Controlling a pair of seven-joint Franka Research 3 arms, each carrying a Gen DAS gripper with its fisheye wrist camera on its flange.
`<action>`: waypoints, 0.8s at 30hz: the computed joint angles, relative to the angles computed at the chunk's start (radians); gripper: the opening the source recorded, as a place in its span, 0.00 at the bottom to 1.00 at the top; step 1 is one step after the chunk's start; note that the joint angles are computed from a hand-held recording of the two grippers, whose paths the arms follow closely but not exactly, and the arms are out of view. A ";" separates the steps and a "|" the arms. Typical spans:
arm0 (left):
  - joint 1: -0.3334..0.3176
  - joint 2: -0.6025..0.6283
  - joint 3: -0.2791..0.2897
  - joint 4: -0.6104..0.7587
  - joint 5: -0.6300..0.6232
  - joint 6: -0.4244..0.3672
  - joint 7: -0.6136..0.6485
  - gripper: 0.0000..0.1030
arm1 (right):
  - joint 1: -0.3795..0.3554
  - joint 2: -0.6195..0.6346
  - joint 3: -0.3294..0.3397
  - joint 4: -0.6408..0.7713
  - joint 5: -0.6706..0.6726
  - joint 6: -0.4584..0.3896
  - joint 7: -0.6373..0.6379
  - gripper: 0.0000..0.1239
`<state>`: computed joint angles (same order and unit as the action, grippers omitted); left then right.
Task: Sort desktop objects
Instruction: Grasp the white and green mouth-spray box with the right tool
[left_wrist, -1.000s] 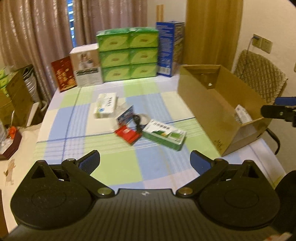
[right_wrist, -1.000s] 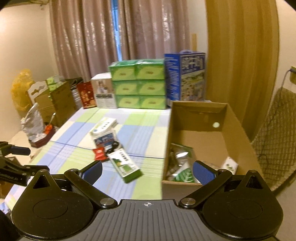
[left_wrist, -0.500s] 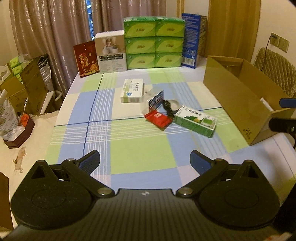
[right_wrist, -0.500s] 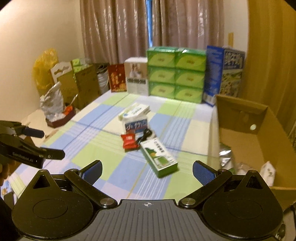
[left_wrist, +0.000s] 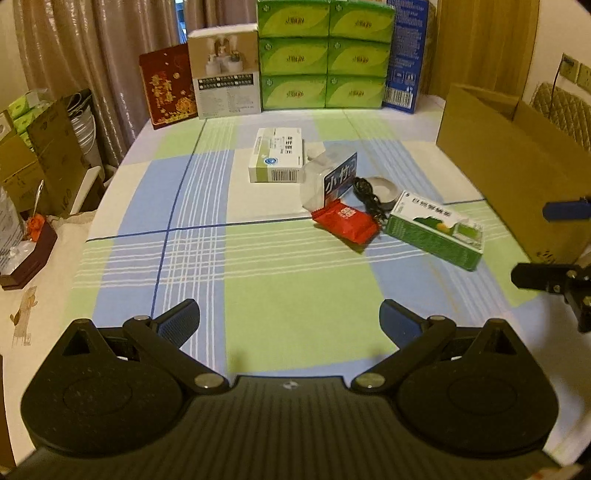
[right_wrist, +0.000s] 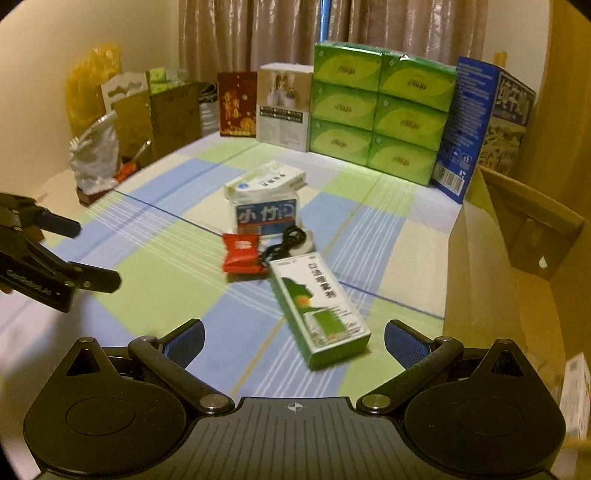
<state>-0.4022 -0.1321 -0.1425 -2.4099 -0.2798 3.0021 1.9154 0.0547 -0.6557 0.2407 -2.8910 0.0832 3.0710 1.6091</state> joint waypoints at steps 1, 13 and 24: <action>0.025 0.020 -0.018 0.014 0.056 -0.002 -0.042 0.99 | -0.013 0.029 0.003 0.009 -0.009 0.020 -0.008 0.82; 0.091 0.174 -0.115 0.172 -0.167 -0.026 0.156 0.99 | -0.052 0.257 -0.039 0.123 -0.025 0.052 -0.121 0.78; 0.199 0.265 -0.233 0.257 -0.226 -0.015 0.248 0.99 | 0.024 0.313 -0.126 0.173 0.024 -0.012 -0.161 0.55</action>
<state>-0.2027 0.1328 -0.3751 -2.1527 -0.5060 2.9867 2.1635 0.0790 -0.3430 0.1142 -2.7182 0.1070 3.0585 1.4478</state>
